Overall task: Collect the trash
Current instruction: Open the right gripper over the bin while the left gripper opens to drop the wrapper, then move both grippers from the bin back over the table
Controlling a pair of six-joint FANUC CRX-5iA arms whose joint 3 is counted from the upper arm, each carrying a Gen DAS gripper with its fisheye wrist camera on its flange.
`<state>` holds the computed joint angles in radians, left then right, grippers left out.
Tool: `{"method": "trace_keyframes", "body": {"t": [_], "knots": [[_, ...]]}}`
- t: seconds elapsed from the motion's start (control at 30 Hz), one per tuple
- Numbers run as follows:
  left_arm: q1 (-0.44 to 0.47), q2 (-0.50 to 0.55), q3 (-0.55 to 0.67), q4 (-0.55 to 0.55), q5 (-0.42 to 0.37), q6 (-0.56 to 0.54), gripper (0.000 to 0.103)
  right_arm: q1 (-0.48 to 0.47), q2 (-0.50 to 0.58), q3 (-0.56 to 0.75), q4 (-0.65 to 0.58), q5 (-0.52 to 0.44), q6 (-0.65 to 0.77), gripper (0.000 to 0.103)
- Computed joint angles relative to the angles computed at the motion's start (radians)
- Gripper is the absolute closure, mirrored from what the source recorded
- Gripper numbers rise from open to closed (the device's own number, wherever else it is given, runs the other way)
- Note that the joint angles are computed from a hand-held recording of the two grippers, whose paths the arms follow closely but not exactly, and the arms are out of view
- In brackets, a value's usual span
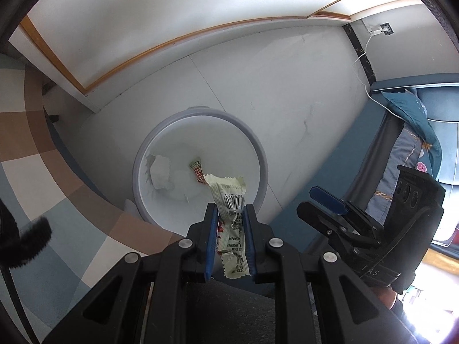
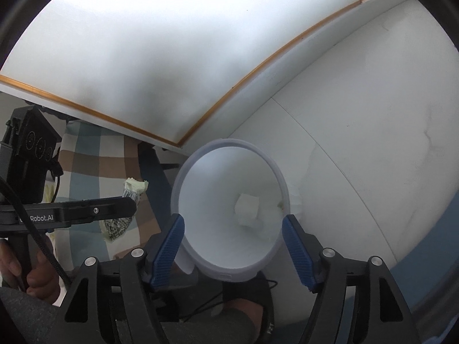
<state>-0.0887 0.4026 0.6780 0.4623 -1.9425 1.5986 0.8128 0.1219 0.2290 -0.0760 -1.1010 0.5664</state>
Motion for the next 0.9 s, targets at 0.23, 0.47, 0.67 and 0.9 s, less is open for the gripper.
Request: {"method": "trace_keyframes", "body": {"t": [0.23, 0.47, 0.67, 0.9], "knots": [[-0.001, -0.004, 0.011, -0.021, 0.003, 0.010, 0.043, 0.007, -0.014, -0.016, 0.016, 0.003, -0.027, 0.029], [-0.002, -0.036, 0.016, -0.077, 0.022, 0.001, 0.037, 0.019, -0.019, -0.018, 0.031, 0.009, -0.037, 0.024], [0.000, -0.086, 0.001, -0.134, 0.074, -0.035, 0.034, 0.029, -0.021, -0.006, 0.041, 0.007, -0.044, 0.020], [0.000, -0.176, -0.023, -0.243, 0.172, -0.068, 0.034, 0.051, -0.031, 0.025, 0.086, -0.013, -0.049, 0.017]]}}
